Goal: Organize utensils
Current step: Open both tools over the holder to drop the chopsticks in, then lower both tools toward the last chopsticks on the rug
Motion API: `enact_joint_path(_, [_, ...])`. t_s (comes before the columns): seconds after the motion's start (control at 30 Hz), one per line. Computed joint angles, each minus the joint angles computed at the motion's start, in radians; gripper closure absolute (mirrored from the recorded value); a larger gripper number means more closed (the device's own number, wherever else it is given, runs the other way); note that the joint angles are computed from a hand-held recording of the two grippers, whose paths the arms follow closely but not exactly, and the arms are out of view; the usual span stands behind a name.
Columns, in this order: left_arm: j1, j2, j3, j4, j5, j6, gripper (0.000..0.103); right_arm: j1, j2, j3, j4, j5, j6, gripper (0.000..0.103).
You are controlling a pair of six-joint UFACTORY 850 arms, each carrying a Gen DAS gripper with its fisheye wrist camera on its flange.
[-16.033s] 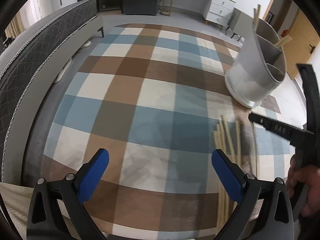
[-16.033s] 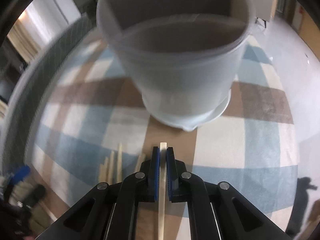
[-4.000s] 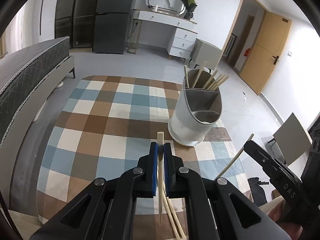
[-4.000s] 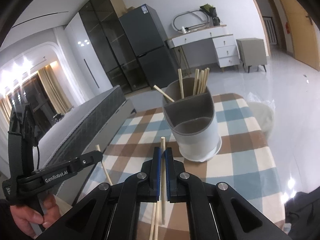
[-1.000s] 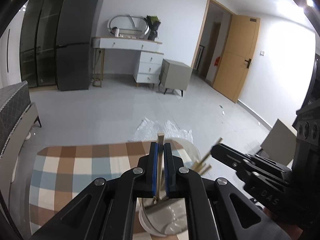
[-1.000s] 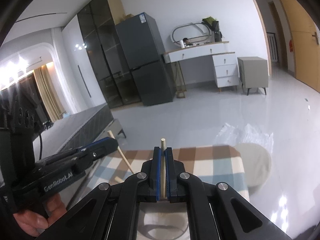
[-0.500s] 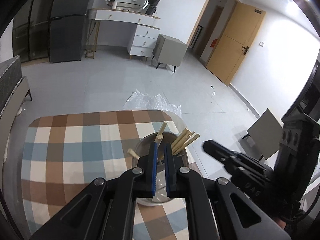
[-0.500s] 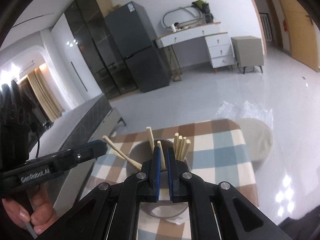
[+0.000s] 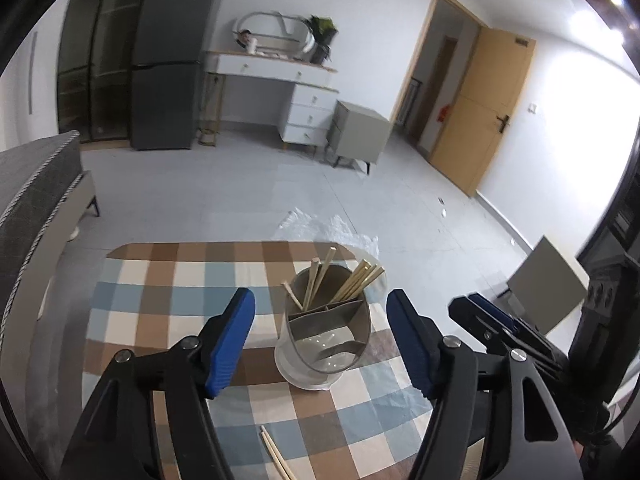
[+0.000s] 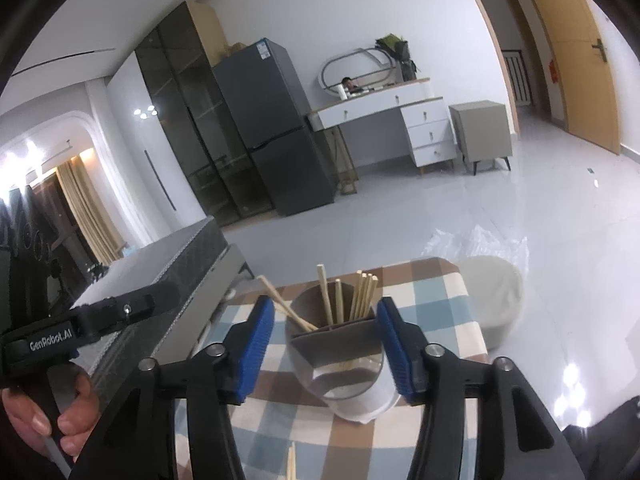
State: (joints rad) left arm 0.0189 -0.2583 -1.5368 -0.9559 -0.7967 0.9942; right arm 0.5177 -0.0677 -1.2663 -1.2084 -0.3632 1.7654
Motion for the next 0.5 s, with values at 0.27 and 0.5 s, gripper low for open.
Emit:
enact_joint_path(0.27, [0.034,0.113,0.126,-0.064,0.107,0.048,0.02,0.086,0.055,0.045,-0.166,-0.077,0.15,0.032])
enact_joint_path(0.5, [0.056,0.181,0.218,-0.137,0.173,0.138,0.012,0.162,0.071,0.064,-0.271,-0.156,0.218,0.02])
